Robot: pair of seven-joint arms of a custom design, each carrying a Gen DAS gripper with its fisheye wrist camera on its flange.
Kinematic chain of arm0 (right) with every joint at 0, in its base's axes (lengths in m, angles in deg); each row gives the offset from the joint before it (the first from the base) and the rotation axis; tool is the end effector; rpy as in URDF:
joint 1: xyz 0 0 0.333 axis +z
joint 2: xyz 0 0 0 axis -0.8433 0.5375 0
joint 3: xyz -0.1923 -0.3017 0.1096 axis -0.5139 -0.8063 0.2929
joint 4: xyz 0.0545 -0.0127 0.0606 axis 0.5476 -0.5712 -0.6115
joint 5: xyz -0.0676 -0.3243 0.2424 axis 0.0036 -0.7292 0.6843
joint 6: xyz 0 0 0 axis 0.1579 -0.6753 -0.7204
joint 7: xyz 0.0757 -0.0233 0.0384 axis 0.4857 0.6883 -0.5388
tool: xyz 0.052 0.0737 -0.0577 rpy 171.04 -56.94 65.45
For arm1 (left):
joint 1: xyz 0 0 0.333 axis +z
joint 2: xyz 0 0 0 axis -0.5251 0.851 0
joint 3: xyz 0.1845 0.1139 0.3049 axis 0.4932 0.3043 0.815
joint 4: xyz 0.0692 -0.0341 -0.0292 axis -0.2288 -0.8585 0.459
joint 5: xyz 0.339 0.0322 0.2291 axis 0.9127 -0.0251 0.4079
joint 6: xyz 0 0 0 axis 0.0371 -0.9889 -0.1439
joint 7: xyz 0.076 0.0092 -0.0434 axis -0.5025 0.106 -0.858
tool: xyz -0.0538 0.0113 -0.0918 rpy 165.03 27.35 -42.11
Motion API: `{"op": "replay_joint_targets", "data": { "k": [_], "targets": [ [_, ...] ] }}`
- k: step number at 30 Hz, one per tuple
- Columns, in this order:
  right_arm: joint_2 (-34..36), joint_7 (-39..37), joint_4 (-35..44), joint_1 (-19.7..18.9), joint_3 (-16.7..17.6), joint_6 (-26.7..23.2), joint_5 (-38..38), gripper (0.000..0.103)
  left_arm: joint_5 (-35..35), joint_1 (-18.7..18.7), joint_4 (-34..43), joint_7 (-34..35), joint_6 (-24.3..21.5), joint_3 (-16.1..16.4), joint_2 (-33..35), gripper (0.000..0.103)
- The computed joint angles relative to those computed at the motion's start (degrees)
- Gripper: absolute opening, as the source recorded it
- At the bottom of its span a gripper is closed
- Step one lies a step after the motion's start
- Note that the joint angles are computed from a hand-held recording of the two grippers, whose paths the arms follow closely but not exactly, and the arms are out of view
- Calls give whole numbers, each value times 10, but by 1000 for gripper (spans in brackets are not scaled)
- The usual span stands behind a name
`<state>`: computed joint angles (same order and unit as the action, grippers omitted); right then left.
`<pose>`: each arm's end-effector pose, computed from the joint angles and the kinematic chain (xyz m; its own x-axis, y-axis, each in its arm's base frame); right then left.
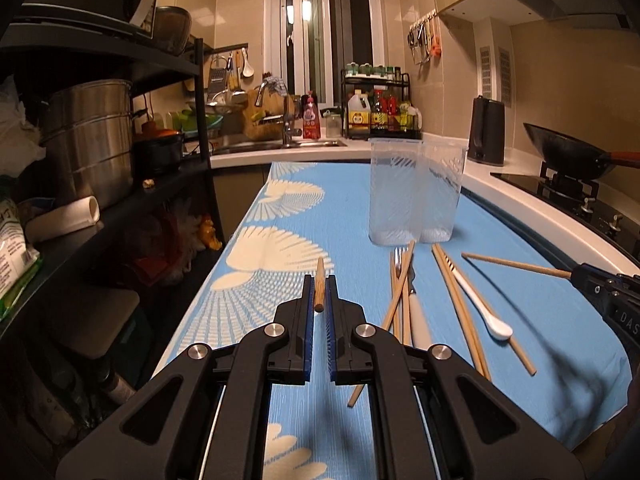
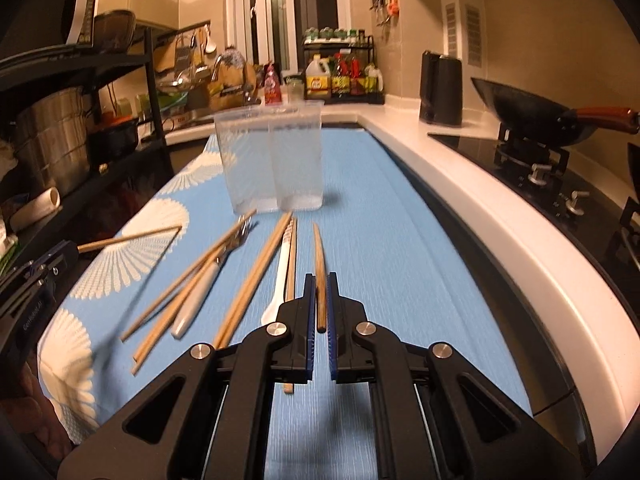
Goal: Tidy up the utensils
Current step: 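Lift both held chopsticks and carry them over the clear plastic container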
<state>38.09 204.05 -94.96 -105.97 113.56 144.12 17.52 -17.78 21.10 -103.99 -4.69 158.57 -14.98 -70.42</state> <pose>0.4411 0.3293 0.5301 -0.0592 -0.9974 -0.0401 -0.5080 0.0647 -0.8589 0.4426 -0.2393 0.5071 -0.0332 -0.9991 -0.0271 -0.4004 0.0381 -0.9156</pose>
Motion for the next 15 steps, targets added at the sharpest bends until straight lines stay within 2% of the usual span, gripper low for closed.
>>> {"op": "replay_joint_targets", "data": {
  "k": [9,15],
  "targets": [
    [-30,18,12,-9,-22,-2,9,5,-10,18,12,5,26,-7,-6,5],
    [-47,5,25,-13,-41,7,1,5,-15,11,26,22,28,7,9,5]
  ]
}}
